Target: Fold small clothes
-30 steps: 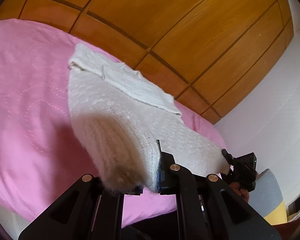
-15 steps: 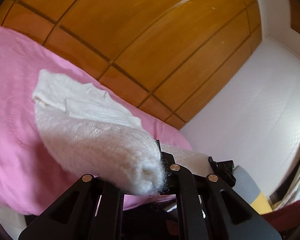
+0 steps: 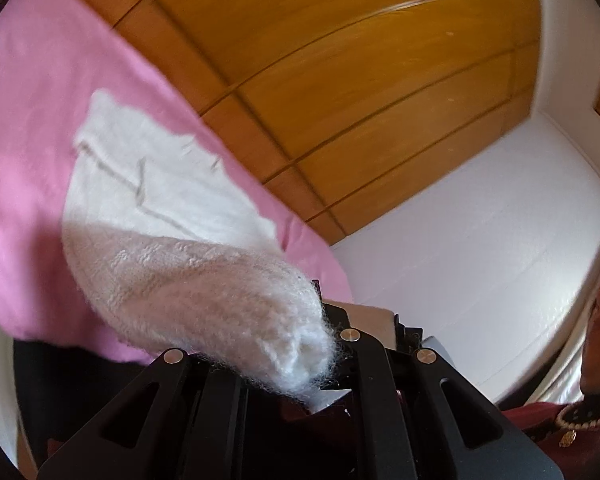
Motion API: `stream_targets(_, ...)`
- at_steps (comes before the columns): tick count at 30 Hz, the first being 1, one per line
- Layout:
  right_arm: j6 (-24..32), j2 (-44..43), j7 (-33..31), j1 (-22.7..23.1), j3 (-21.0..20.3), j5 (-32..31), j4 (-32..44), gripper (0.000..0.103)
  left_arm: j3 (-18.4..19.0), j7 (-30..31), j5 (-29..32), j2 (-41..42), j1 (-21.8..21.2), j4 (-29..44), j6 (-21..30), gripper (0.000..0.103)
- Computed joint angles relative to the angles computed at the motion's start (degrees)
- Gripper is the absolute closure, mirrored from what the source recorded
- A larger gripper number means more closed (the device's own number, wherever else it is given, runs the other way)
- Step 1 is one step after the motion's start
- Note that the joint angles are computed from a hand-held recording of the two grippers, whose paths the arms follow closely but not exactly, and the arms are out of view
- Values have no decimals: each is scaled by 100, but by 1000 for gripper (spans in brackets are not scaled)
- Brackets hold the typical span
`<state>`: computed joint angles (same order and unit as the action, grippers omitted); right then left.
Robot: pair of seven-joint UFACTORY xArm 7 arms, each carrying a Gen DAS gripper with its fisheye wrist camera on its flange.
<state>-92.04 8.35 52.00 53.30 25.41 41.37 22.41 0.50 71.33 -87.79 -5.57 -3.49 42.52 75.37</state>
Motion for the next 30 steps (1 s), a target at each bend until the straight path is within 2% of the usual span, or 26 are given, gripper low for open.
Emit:
stream_targets(2, -98, 129, 368, -124, -88, -69, -63, 97, -15, -136, 90, 116, -4, 96, 29, 95)
stream_targets(6, -311, 177, 676, -345, -238, -253, -156, 96, -114, -250, 23, 387, -52, 507, -42, 95)
stream_targets(10, -386, 222, 1001, -838, -565, -964, -130, 96, -219, -448, -215, 789, -47, 1022, -71, 95)
stream_targets(15, -248, 495, 1373, -1715, -1043, -2201, 159, 96, -490, -646, -242, 1383, -171, 1891, -763, 95)
stream_targets(19, 7, 907, 1928, -2429, -1288, -2954, 566, 95, -714, -1119, -129, 2108, -222, 2727, -1325, 95)
stream_targets(21, 330, 1072, 2207, -2792, -1407, -3344, 763, 95, -829, -1394, 34, 2461, -298, 3135, -1824, 95)
stream_targets(24, 857, 1227, 2295, -3119, -1483, -3659, 1015, 95, -1041, -1581, 359, 2978, -502, 3758, -2665, 95)
stream_targets(27, 1968, 1161, 2121, -3312, -1535, -3427, 1157, 93, -1091, -2097, 1111, 3644, -832, 4596, -3459, 93)
stream_targets(28, 2248, 1128, 2045, -3318, -1529, -3252, 1156, 92, -1069, -2336, 1395, 3906, -955, 4917, -3683, 86)
stream_targets(29, 2616, 1092, 1950, -3296, -1520, -2964, 1163, 88, -1033, -2568, 1683, 4136, -1087, 5179, -3903, 74)
stream_targets(30, 2938, 1135, 1802, -3314, -1386, -2442, 1170, 72, -864, -2896, 1991, 4372, -1341, 5430, -4232, 63)
